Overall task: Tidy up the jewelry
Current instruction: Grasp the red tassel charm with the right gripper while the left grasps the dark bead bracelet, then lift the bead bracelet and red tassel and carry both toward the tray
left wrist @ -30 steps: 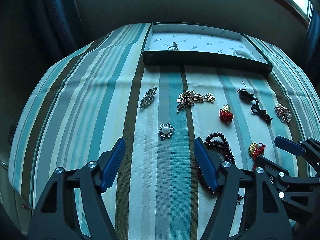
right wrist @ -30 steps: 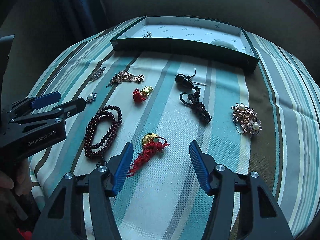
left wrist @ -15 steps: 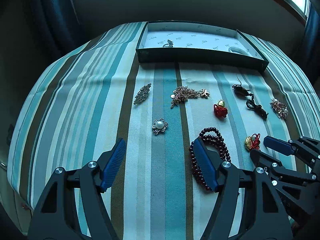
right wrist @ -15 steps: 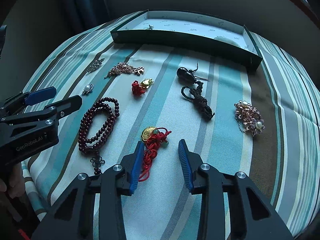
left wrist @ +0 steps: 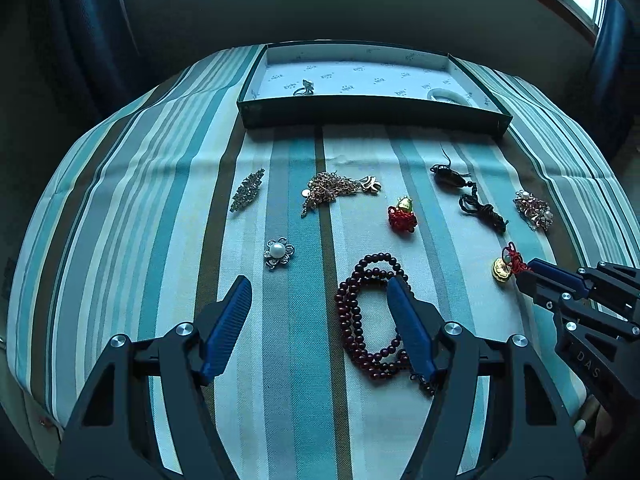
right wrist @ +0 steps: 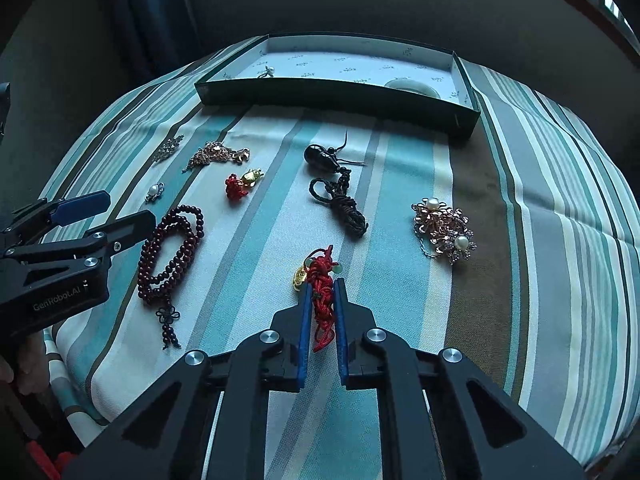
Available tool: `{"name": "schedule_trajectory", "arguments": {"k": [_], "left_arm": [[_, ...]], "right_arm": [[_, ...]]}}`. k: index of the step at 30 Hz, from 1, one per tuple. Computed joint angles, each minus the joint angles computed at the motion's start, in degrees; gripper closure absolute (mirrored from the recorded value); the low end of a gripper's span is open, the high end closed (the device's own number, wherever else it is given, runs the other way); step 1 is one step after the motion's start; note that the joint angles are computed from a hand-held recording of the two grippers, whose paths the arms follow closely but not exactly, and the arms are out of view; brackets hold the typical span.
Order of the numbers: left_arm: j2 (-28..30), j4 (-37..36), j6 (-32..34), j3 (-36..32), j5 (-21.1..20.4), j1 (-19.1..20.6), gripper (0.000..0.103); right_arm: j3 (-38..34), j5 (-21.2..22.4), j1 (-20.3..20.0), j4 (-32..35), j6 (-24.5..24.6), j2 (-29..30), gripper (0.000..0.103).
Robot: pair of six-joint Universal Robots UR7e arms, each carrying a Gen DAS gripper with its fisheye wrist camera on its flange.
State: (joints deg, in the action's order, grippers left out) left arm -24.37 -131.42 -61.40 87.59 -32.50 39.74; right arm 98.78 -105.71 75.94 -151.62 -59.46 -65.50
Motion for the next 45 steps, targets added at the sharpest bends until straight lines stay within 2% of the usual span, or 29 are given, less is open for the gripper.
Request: {"name": "schedule_trajectory", "arguments": {"k": [7, 14, 16, 17, 19, 22, 26, 36, 45], "left_arm": [[2.28, -1.53, 3.65, -2.66, -2.41, 0.27, 0.032], [3.66, 0.89, 2.82, -4.34, -4.15, 1.15, 0.033], [3.65, 1.2, 2.71, -4.35, -4.42, 1.29, 0.037], [3.63, 0.86, 2.98, -4.25, -4.76, 1.38, 0.044], [3.56, -0.63, 3.92, -3.77, -4.82, 1.39, 0.047], [3.63, -2.5, 5.99, -3.38, -4.99, 1.27, 0.059], [3.68, -6.53, 9.83, -2.38, -5.61, 1.09, 0.082], [2.99, -8.65, 10.25, -0.93, -5.09, 0.91, 0.092], [1.65, -9.33, 9.62, 0.16, -3.52, 0.27, 0.093]], "right_arm": [[-0.86, 0.95, -0.88, 0.69, 1.01, -0.36, 0.092], [-1.13, 1.62, -1.21, 1.57, 1.34, -0.54, 0.092], [-1.21, 1.65, -1.25, 1.73, 1.36, -0.53, 0.092], [-1.21, 1.67, -1.25, 1.75, 1.38, -0.51, 0.092], [-1.15, 1.59, -1.21, 1.67, 1.36, -0.48, 0.092], [-1.09, 1.56, -1.23, 1.67, 1.37, -0.5, 0.092], [-0.84, 1.59, -1.3, 1.5, 1.15, -0.57, 0.092], [-0.7, 2.99, -1.62, 2.16, 1.19, -0.97, 0.092], [-0.41, 6.11, -1.43, 2.21, 1.35, -2.21, 0.093]]}}
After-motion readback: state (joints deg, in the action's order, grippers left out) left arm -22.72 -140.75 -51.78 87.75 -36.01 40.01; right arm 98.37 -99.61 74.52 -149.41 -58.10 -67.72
